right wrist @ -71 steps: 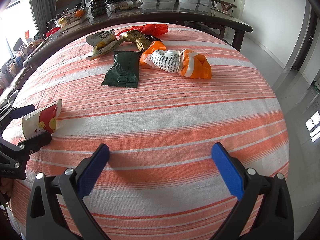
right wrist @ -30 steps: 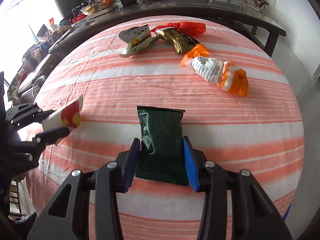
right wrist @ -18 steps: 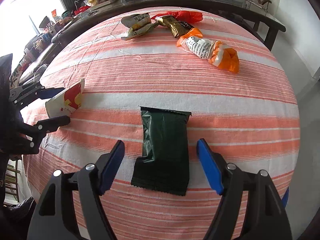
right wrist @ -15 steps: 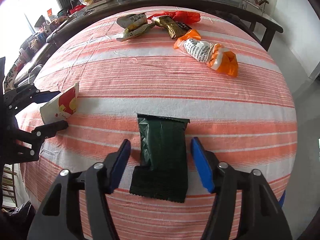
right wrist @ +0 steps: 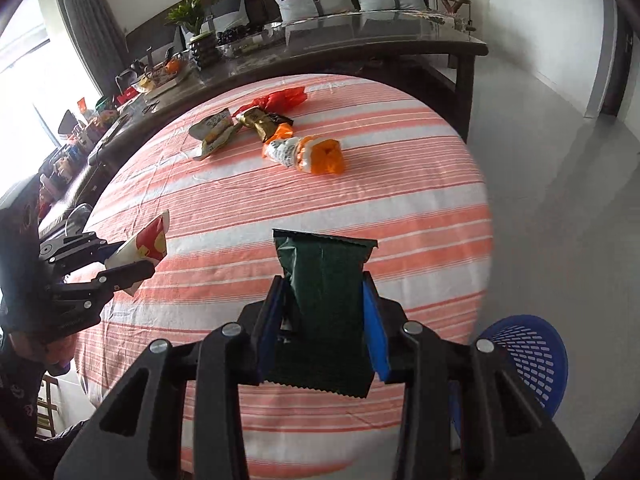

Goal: Collect trash
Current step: 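Carry both items over the blue basket and open both tools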

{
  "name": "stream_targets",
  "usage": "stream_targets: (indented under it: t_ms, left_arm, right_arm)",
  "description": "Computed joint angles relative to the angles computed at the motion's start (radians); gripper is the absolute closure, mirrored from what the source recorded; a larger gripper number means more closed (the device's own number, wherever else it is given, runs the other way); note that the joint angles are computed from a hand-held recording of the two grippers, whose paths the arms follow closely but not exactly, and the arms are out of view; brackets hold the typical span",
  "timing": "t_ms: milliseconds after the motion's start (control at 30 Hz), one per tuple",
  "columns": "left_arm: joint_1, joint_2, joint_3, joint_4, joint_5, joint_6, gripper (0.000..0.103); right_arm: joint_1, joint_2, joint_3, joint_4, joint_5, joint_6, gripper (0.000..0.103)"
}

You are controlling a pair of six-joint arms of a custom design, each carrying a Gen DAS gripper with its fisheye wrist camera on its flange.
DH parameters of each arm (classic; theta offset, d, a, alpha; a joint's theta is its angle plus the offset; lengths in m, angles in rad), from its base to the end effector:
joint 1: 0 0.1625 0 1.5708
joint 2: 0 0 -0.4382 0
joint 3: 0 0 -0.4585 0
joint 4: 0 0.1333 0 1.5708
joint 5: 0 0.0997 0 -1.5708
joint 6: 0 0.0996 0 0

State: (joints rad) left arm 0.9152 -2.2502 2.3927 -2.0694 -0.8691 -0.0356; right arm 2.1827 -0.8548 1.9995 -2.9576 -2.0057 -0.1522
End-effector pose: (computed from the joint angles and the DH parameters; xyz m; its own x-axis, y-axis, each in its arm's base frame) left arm -0.0253 -0.3571 0.4017 -0.7625 0.2606 -0.5922 0.5446 0.7527 -0.3699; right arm 0.4169 -0.4350 0.0118 -0.7066 -0.5537 0.4407 -0.6726 0.7191 -0.1750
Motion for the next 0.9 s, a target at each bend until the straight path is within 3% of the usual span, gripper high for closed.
stream_targets:
  t_ms: [333, 500, 767, 833, 900]
  left_arm:
    - [-0.128, 0.477, -0.010, -0.319, -0.162, -0.022, 0.073]
    - [-0.102, 0.746, -0.065, -0.451, -0.207, 0.002, 0.072]
    - [-0.047, 1.020, -0.154, -0.607, -0.244, 0.027, 0.071]
    - [-0.038, 1.075, -0.175, -0.649, -0.237, 0.036, 0.064]
    - [-0.031, 1.120, -0.189, -0.687, -0.208, 0.040, 0.043]
  right_arm:
    - [-0.204, -0.250, 0.191, -0.090, -0.169, -0.003, 0.066]
    - [-0.312, -0.269, 0.229, -0.168, -0.212, -0.058, 0.066]
    - [-0.418, -0.306, 0.257, -0.215, -0.157, -0.068, 0.066]
    - [-0.437, -0.310, 0.254, -0.223, -0.140, -0.073, 0.066]
    - [-0.452, -0.314, 0.255, -0.234, -0.127, -0.071, 0.064]
